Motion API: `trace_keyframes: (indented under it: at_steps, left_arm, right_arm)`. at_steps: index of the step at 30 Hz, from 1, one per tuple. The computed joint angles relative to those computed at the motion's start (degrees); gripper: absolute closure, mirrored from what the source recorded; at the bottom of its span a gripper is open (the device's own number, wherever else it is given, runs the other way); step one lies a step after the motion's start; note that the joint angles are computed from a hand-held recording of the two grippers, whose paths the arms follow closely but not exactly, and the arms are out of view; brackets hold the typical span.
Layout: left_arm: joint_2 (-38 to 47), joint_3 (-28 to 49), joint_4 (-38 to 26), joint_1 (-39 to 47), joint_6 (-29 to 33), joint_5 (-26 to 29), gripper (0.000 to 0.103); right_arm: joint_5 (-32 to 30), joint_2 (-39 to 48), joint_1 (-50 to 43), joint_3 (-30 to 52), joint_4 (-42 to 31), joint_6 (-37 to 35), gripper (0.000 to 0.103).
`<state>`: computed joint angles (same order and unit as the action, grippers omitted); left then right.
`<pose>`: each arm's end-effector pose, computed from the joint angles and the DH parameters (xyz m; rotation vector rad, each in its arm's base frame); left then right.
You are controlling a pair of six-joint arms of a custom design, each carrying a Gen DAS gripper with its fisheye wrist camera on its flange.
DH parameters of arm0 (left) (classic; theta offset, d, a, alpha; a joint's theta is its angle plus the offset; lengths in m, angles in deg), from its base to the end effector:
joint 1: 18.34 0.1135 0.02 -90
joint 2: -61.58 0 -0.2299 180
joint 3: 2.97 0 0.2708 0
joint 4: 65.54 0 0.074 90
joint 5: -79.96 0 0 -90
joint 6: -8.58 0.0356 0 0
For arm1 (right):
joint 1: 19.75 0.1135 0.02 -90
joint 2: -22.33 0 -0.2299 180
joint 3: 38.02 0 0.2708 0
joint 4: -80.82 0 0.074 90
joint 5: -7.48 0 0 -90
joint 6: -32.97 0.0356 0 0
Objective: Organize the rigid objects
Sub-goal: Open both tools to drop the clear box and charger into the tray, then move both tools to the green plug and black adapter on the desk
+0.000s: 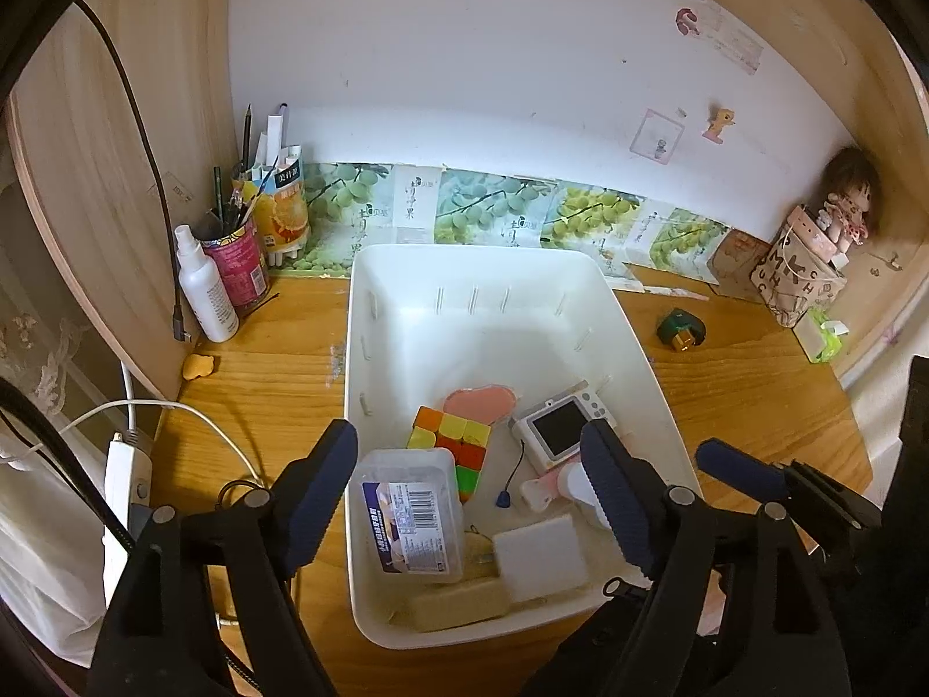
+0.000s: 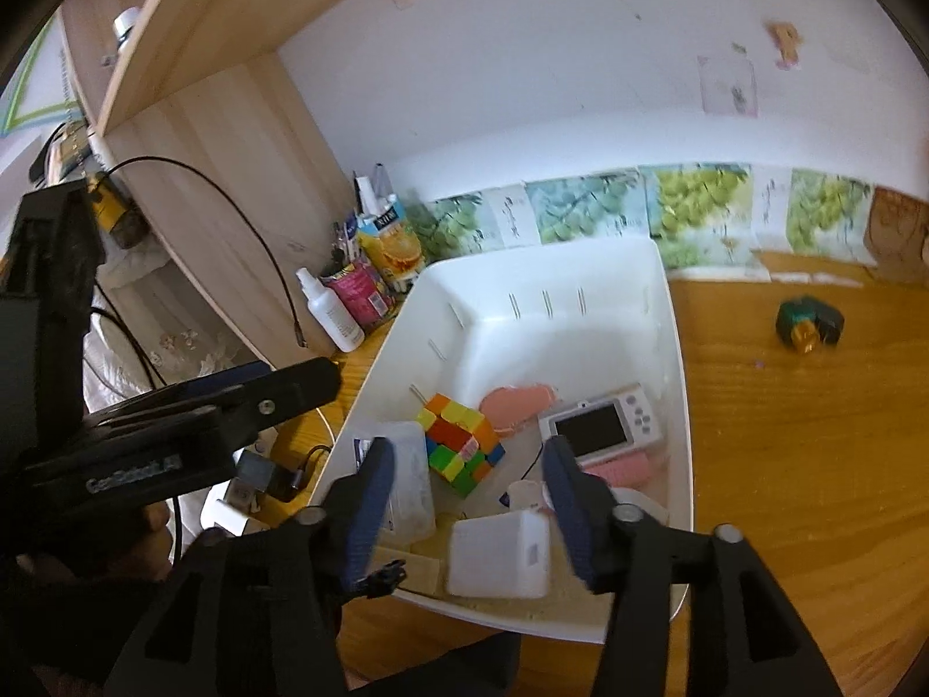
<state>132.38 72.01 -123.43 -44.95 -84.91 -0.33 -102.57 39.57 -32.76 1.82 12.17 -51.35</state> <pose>0.2468 -0.1304 0.2624 0.5783 2.4746 -0.4245 0.1245 -0.0162 0.2084 0.2147 2.3301 0.3516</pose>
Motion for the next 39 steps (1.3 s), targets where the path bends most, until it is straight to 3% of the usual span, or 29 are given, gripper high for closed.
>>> trace_keyframes:
  at_steps: [5,7,13,26,31,39]
  left_arm:
    - [0.3,-0.2,1.0,-1.3,-1.7,-1.3,0.021]
    - [0.4,-0.3,1.6,-2.3,-2.8,-2.3,0.021]
    - [1.8,0.7,2.5,-6.5,-7.4,-5.9,0.021]
    - [7.5,7.3,3.9,-19.9,-19.1,-16.2,0.021]
    - [11.9,11.4,2.9,-24.5,-24.1,-19.4,0.021]
    - [19.0,19.0,3.2,-29.9,-29.0,-23.8,0.021]
  right_arm:
    - [1.1,-2.2,-0.6,-0.3,-0.5,-1.1,0.036]
    - [0.0,-3.0,-2.2,-0.5,-1.0,-2.2,0.028]
    - [-4.3,-3.8,-10.0,0.2,-3.4,-9.0,0.027]
    - [-25.0,13.9,-45.5,9.8,-9.1,-44.1,0.023]
    - [-29.2,23.7,-53.9,14.7,-10.6,-56.0,0.023]
    - [-35.2,36.3,-63.8,22.3,-9.7,-68.8,0.021]
